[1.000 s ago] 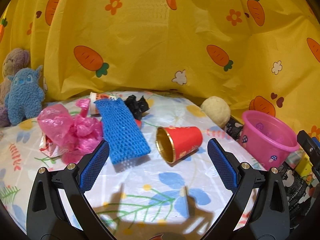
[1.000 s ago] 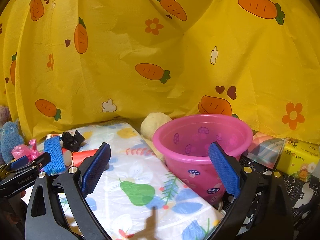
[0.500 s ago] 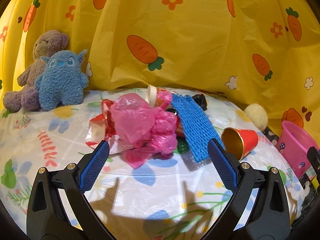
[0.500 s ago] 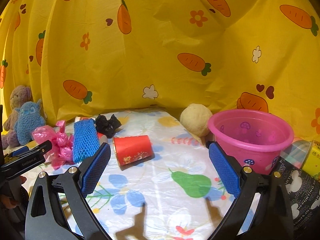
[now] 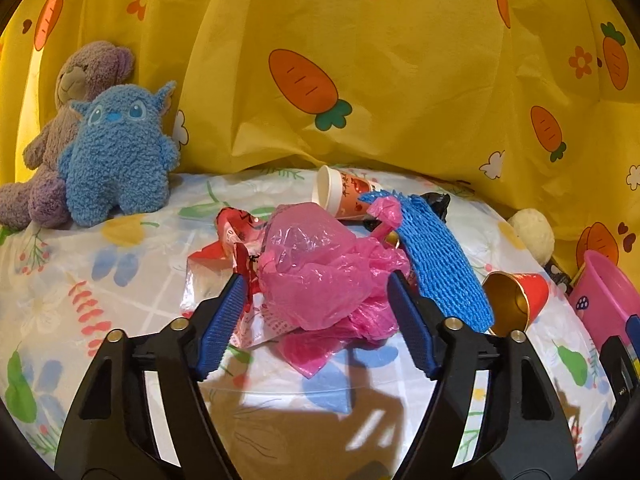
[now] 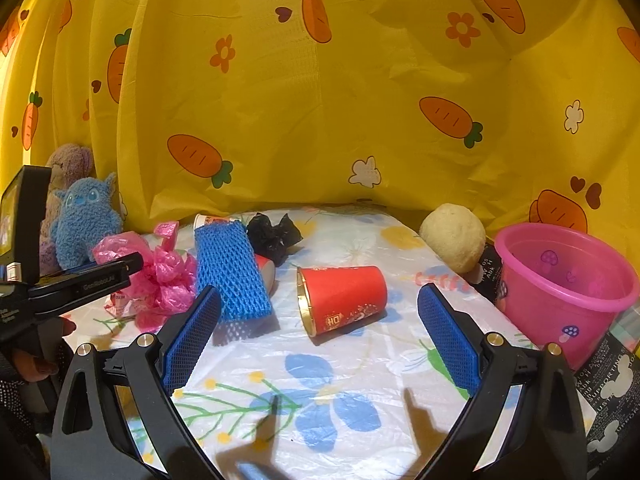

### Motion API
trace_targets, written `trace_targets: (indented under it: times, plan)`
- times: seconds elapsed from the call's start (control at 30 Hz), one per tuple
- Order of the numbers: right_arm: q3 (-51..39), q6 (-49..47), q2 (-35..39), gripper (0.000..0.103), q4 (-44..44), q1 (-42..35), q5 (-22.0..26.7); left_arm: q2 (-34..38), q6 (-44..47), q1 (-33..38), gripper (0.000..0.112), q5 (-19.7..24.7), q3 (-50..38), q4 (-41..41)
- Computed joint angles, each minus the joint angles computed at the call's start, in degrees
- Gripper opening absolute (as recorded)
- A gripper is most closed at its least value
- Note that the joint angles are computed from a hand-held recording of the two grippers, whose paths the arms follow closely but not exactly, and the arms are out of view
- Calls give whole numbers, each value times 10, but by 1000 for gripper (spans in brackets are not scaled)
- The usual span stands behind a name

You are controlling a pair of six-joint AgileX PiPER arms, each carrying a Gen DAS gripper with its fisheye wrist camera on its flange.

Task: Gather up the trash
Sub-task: 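Grasp the pink plastic bag with the left gripper and lift it, then grasp the second pink plastic bag with the right gripper while the left holds the first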

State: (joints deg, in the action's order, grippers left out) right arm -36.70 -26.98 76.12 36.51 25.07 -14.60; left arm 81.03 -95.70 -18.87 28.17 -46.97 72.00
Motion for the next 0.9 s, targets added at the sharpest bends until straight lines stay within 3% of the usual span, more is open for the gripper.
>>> trace_targets:
  times: [0.17, 0.4, 0.73, 0.9]
  plan:
    - [-24, -25, 23, 95, 16, 23, 4, 10, 12, 34, 41, -52, 2, -9]
    - [-51, -77, 45, 95, 67, 62, 10, -17, -20, 46, 17, -79, 23, 16]
    - [-99, -182, 80, 89, 161, 95, 41, -146, -97, 43, 14, -75, 81, 75]
    - [-147, -262, 118, 85, 232, 114, 65, -168, -118, 46, 14, -22, 91, 92]
